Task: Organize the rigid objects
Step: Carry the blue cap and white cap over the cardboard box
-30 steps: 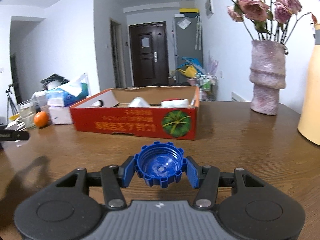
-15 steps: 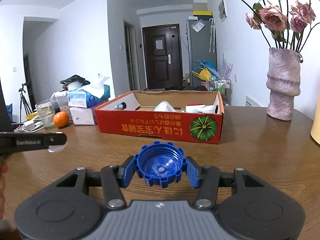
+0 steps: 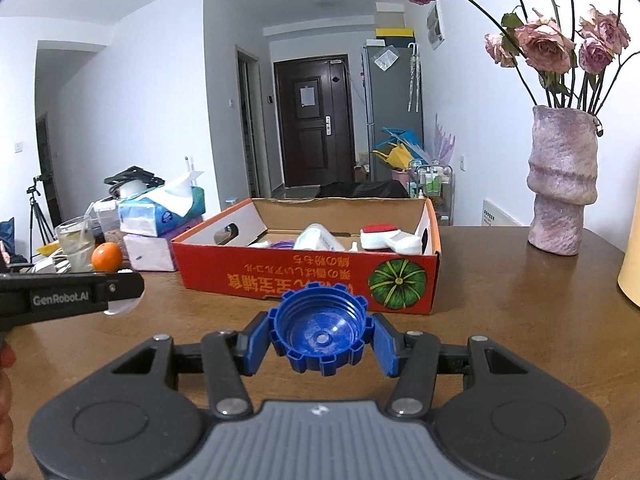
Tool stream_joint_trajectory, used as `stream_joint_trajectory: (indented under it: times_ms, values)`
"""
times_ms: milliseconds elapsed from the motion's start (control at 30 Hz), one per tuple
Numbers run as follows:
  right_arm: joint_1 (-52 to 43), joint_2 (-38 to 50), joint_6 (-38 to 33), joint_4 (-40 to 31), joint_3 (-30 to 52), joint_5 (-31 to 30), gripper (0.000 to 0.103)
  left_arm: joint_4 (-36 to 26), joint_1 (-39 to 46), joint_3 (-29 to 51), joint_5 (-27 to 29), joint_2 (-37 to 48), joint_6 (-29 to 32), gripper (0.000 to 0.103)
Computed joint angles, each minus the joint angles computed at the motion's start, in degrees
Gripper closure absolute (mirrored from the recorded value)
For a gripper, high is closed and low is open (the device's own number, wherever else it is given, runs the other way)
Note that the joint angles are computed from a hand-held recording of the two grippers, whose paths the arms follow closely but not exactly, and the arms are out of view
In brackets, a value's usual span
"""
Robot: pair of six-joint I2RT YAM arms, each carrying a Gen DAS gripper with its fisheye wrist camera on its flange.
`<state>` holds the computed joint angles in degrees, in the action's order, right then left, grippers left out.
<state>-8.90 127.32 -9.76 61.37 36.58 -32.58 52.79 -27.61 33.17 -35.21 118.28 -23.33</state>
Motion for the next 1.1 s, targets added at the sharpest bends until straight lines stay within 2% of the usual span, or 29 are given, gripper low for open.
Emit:
stream_joint_trajectory:
  times_ms: [633, 1100]
  values:
    - [2.86, 1.94, 3.64, -6.08, 11.42, 3.15, 0.050, -4.36, 3.80, 11.89, 2.41, 3.70, 0.90, 0.066]
    - [5.90, 6.11, 6.56, -11.39, 22.77, 6.16, 0.050, -7.30, 7.02, 20.71, 4.64, 7.77, 2.43, 0.066]
